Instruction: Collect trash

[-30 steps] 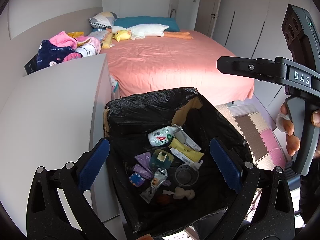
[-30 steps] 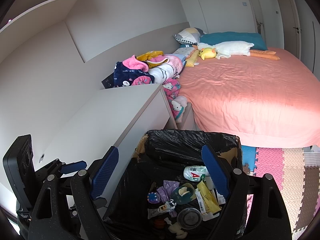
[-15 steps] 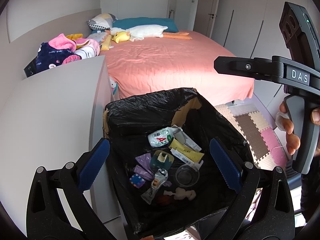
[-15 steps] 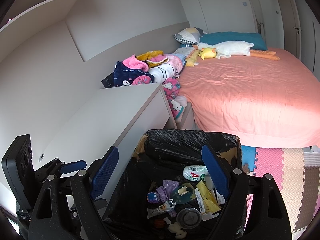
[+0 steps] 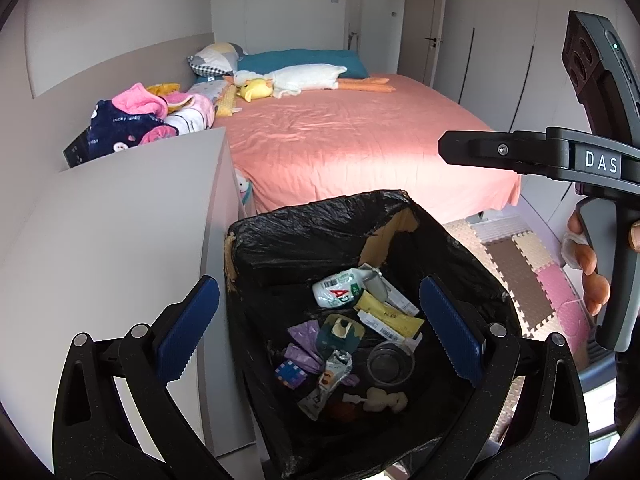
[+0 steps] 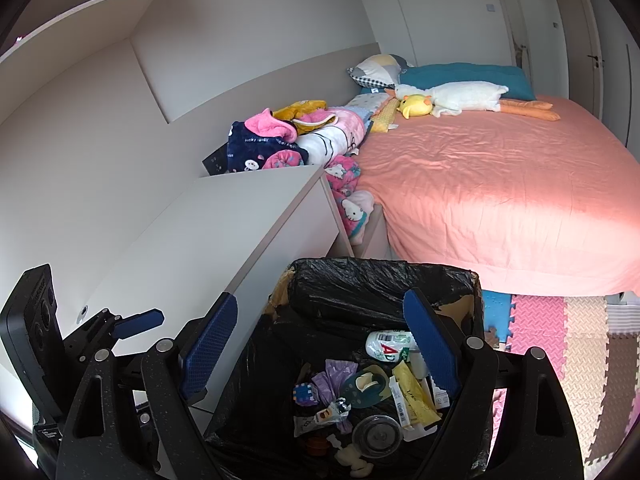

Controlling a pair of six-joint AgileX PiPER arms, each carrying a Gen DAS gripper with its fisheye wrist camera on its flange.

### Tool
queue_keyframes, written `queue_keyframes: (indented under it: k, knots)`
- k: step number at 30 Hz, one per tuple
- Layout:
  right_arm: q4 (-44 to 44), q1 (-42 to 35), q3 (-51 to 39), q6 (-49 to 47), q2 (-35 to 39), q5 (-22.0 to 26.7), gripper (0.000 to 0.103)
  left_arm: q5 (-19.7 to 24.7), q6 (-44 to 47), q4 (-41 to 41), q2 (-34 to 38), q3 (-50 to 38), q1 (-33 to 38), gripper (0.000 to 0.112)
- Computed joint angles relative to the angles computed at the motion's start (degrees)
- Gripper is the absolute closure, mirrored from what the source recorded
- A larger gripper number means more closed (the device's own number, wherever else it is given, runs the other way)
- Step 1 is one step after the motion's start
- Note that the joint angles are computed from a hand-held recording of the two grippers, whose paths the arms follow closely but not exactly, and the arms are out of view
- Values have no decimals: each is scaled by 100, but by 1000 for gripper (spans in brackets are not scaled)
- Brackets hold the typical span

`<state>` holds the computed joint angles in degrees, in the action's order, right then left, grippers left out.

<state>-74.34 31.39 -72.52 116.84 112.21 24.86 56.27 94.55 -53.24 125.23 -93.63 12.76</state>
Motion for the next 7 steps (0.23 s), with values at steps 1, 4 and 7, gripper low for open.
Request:
queue_keyframes:
  k: [1,4,7]
  knots:
    - [-17,-5,14,19,-5,-4,18,-3,-99,60,16,-48,-10,16]
    - [-29,-13,16,23,-5,-14,18,8,-350,216,73,-169,-39,16]
    - [6,-13,6,-8,-1,-11,18,58,-401,260,111,-228,-33,16]
